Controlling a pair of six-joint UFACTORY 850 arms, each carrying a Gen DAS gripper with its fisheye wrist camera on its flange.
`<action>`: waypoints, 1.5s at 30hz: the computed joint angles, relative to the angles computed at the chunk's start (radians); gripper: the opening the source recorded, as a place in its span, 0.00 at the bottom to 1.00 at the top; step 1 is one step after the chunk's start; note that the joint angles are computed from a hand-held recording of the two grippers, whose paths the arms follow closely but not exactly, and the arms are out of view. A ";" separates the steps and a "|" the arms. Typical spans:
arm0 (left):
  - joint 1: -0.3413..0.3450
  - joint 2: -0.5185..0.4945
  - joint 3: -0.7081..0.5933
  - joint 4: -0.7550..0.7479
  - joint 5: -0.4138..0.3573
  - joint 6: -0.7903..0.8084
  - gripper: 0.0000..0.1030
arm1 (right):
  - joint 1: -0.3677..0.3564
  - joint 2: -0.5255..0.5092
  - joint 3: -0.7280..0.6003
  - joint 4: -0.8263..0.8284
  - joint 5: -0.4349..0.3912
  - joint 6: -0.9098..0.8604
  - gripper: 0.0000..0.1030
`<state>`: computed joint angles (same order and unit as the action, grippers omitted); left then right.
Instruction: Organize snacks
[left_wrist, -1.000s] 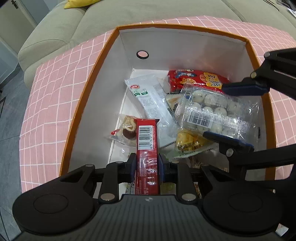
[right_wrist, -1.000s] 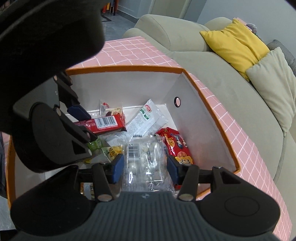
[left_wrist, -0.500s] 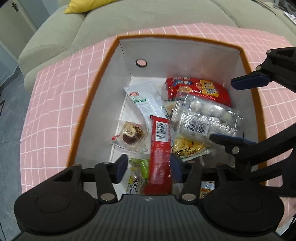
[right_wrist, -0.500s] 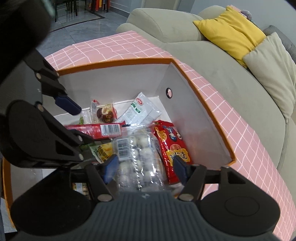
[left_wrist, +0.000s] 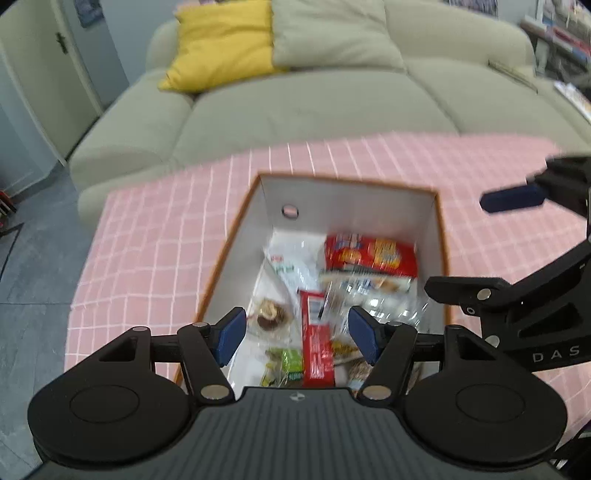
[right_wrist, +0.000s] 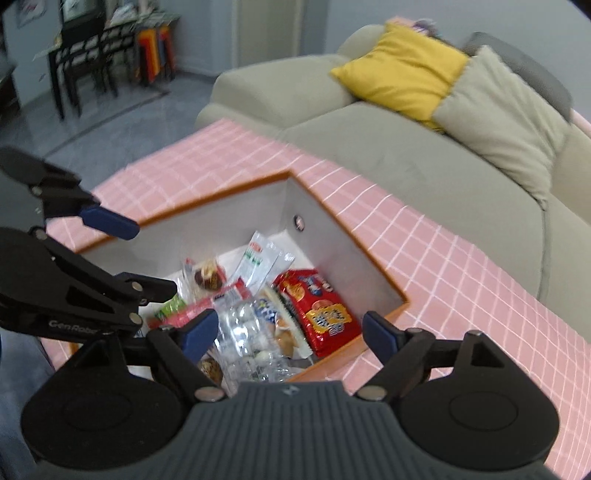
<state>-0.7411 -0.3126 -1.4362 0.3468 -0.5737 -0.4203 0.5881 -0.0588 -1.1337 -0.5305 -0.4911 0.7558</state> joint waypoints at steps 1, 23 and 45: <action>-0.006 0.014 0.009 0.026 0.012 -0.039 0.73 | 0.003 0.017 0.009 -0.017 -0.001 0.037 0.80; -0.183 0.260 0.242 0.805 0.039 -0.981 0.72 | 0.265 0.326 0.217 -0.551 -0.289 0.889 0.83; -0.273 0.314 0.378 0.795 -0.010 -1.063 0.73 | 0.516 0.356 0.326 -0.558 -0.542 1.062 0.83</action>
<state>-1.0140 0.0013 -1.0587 1.1420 -0.5840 -1.4836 1.1042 0.2976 -0.8076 -1.0884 -1.0331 1.8180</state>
